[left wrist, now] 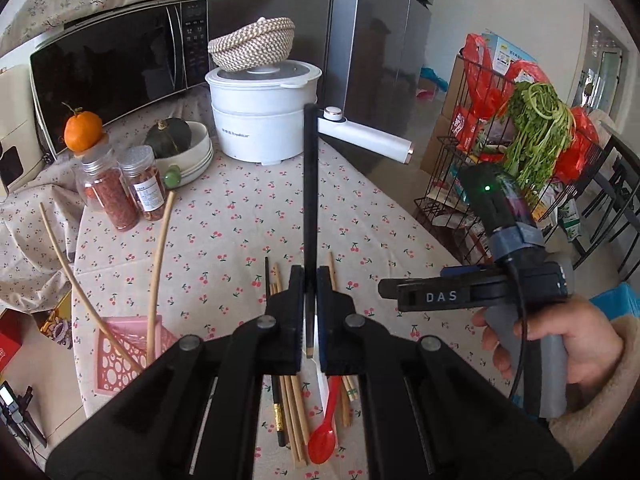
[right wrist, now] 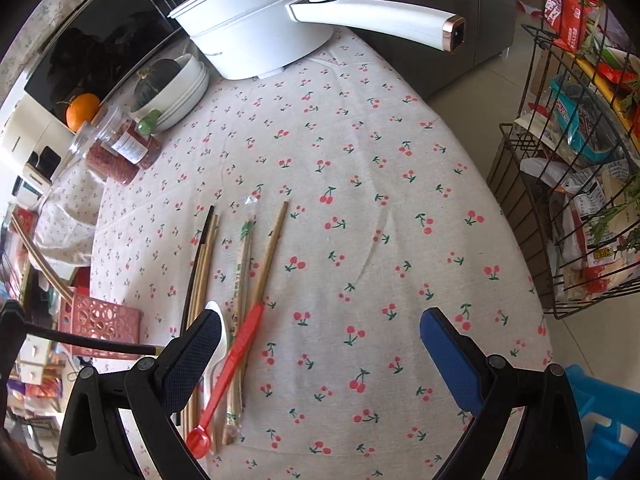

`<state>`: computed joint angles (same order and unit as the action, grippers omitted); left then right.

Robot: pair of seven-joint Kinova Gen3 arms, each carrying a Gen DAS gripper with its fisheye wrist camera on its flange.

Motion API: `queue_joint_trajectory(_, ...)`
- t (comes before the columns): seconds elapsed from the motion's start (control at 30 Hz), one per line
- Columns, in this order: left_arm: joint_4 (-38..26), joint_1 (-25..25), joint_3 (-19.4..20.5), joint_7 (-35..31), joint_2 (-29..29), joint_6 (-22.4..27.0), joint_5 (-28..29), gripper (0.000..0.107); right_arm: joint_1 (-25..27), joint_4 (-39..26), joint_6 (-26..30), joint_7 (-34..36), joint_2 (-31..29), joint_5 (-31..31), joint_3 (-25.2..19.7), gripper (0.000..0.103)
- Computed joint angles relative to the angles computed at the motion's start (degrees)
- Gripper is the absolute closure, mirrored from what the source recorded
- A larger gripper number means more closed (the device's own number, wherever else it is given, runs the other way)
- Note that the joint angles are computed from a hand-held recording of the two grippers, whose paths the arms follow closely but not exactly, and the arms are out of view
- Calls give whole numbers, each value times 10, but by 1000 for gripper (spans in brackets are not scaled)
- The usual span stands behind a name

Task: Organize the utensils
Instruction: 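Lift the black chopstick with the left tool while the right tool grasps the paper-wrapped chopsticks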

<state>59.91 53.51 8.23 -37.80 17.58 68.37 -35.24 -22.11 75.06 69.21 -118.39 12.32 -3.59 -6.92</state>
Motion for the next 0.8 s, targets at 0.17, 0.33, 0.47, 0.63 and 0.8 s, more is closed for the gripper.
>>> queue_joint_trajectory(0.17, 89, -6, 10, 58, -58, -48, -27, 101, -22, -9, -17, 6, 17, 10, -10, 4)
queue_joint_trajectory(0.33, 129, -54, 39, 57, -85, -78, 18, 101, -35, -50, -9, 37, 62, -7, -16, 48)
queue_joint_trajectory(0.47, 148, -78, 53, 54, -99, -89, 40, 101, -63, -86, 3, 23, 95, 15, -6, 75)
queue_joint_trajectory(0.63, 161, -100, 65, 47, -113, -102, 59, 101, -70, -114, 12, 0, 127, 14, 2, 82)
queue_joint_trajectory(0.8, 168, -113, 72, 43, -119, -102, 69, 101, -101, -142, 39, -21, 153, 54, 15, 91)
